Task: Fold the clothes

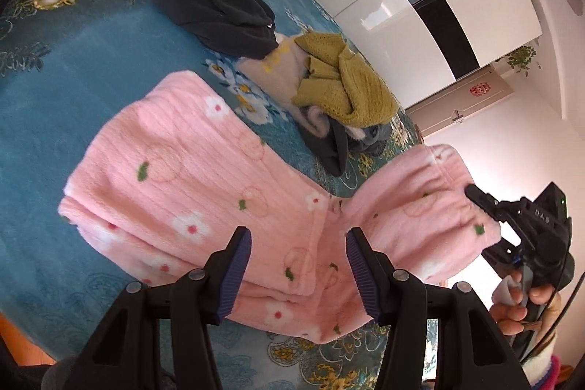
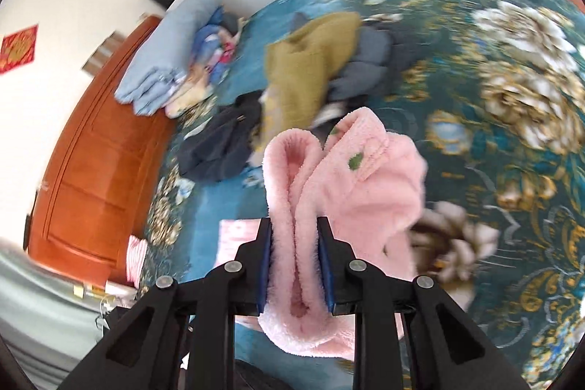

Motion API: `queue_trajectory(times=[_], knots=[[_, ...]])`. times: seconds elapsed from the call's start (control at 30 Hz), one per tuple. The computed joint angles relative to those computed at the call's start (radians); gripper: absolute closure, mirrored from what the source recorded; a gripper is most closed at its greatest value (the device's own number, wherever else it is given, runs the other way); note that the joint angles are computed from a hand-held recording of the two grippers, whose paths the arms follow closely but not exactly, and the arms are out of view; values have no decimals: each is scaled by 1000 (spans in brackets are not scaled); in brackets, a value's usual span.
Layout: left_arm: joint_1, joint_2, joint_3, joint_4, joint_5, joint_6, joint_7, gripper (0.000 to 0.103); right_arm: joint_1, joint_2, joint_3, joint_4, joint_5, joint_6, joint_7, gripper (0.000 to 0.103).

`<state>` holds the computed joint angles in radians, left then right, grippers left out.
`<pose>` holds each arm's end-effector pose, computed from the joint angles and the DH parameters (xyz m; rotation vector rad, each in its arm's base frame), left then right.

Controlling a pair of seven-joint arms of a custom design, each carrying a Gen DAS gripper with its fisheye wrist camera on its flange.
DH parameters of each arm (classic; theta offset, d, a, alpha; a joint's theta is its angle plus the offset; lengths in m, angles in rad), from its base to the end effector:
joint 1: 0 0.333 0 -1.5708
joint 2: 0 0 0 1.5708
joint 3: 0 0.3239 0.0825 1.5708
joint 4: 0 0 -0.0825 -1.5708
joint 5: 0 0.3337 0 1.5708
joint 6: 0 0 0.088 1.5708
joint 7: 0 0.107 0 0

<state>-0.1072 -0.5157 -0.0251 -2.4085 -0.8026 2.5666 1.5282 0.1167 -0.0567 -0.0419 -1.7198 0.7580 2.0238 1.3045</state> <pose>0.3866 -0.0421 0.5949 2.3458 -1.4791 1.3192 0.5211 0.0781 0.6592 -1.7572 1.5526 0.2525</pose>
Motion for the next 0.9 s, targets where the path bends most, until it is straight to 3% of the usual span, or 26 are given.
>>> queue_trajectory(times=[0.37,0.57,0.73,0.9], knots=[[152,-144,58,-129,52,-15,-155,45,182,172,162,180,-169,-34,159,79],[243,-202,49,-190,150,-29,-260,45,260,272,211,250,-312,-57,207,79],[253,-183,54,-203,187,-51,-294,45,315,347,233,318,-436,-93,232,78],[192,-146,96,-219,110,-29,-234,45,341,386,249,357,-475,-118,222,69]])
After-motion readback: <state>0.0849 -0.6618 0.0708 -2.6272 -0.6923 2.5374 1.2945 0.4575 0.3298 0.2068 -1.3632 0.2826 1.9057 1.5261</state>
